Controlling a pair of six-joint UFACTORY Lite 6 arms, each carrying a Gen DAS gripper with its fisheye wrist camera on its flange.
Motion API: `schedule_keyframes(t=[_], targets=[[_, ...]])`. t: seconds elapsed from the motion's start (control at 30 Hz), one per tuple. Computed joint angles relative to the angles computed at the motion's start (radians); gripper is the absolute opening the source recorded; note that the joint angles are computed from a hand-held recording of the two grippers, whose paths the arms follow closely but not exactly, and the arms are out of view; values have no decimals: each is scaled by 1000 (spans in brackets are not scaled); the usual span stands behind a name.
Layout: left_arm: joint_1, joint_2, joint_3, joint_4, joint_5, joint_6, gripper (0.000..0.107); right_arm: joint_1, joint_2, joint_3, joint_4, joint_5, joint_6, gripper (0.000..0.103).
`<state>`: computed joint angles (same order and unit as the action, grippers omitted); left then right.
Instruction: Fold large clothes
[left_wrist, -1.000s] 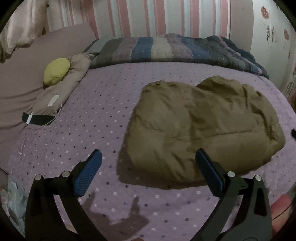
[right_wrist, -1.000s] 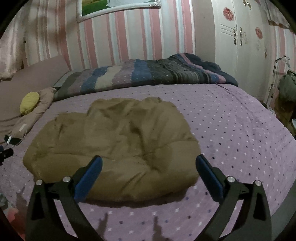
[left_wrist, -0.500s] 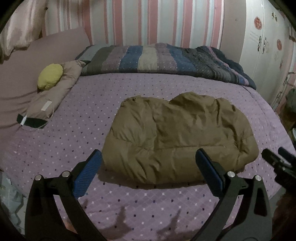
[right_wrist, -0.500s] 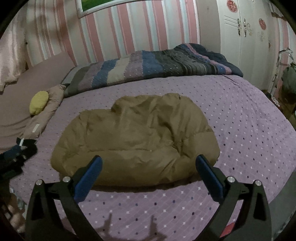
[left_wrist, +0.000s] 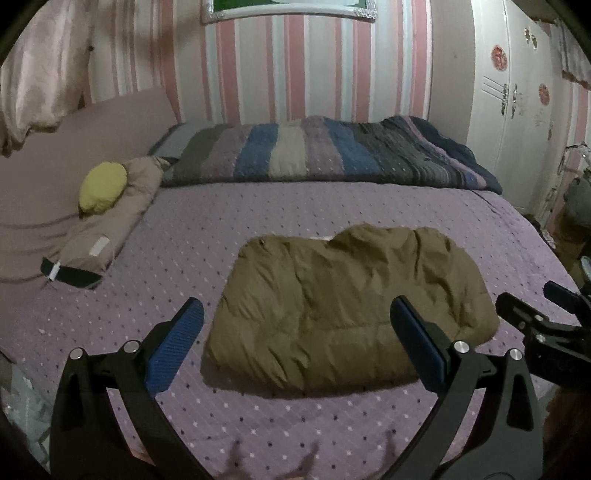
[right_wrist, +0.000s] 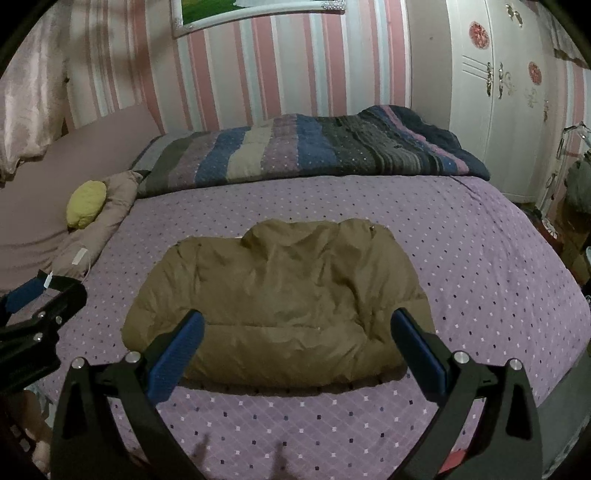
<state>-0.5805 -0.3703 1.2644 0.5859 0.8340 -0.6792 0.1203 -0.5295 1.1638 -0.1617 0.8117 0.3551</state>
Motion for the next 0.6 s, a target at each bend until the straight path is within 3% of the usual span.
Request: schedule_keyframes(t=[0.6], targets=[[32, 52, 91, -26, 17, 23, 100, 129, 61, 109, -186, 62, 170, 101]])
